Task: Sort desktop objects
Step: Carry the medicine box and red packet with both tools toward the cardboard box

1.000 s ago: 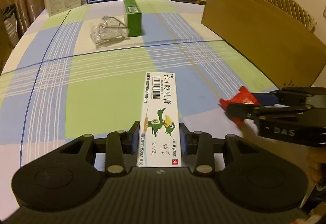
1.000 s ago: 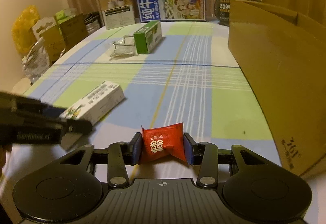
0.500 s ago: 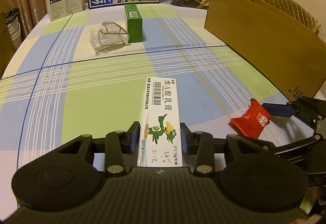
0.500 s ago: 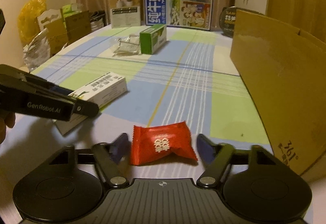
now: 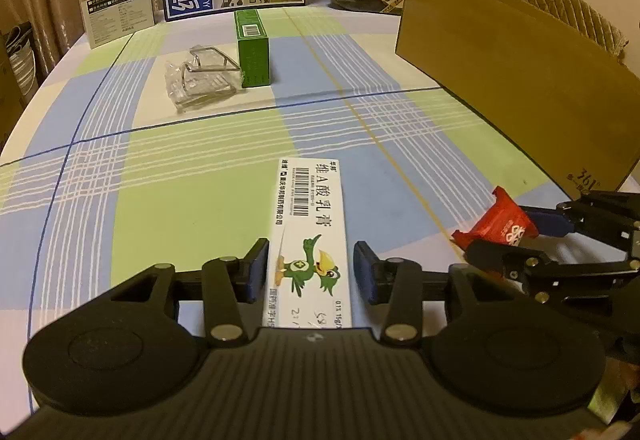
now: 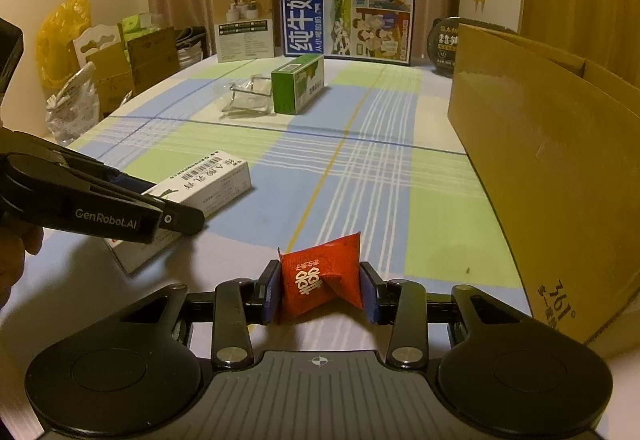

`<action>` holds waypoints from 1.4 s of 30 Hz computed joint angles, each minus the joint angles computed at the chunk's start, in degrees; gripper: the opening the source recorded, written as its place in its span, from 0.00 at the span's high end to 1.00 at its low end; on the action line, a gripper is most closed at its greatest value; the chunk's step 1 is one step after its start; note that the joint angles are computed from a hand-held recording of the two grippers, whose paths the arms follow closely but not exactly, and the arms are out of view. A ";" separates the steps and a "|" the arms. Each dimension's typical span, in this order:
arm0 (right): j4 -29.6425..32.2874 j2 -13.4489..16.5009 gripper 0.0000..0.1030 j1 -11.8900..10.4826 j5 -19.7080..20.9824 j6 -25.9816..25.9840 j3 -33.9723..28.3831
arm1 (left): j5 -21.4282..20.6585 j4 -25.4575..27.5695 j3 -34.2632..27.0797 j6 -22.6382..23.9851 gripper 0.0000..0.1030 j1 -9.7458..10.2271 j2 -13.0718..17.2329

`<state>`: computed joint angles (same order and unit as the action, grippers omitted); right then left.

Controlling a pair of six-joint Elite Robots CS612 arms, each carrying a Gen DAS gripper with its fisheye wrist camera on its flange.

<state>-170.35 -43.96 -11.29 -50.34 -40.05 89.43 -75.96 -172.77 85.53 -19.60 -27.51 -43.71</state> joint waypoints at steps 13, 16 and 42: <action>-0.78 -0.25 0.64 -0.28 0.02 2.31 -0.49 | -0.50 -0.19 0.38 -0.91 0.68 0.01 -0.37; -0.82 -0.31 0.64 -0.36 0.24 2.34 -0.59 | -0.50 -0.54 0.71 -0.77 0.68 -0.09 -0.58; -9.21 -3.62 0.64 -3.72 5.62 9.85 1.45 | 2.36 -3.13 3.55 -7.79 0.68 -3.24 -4.27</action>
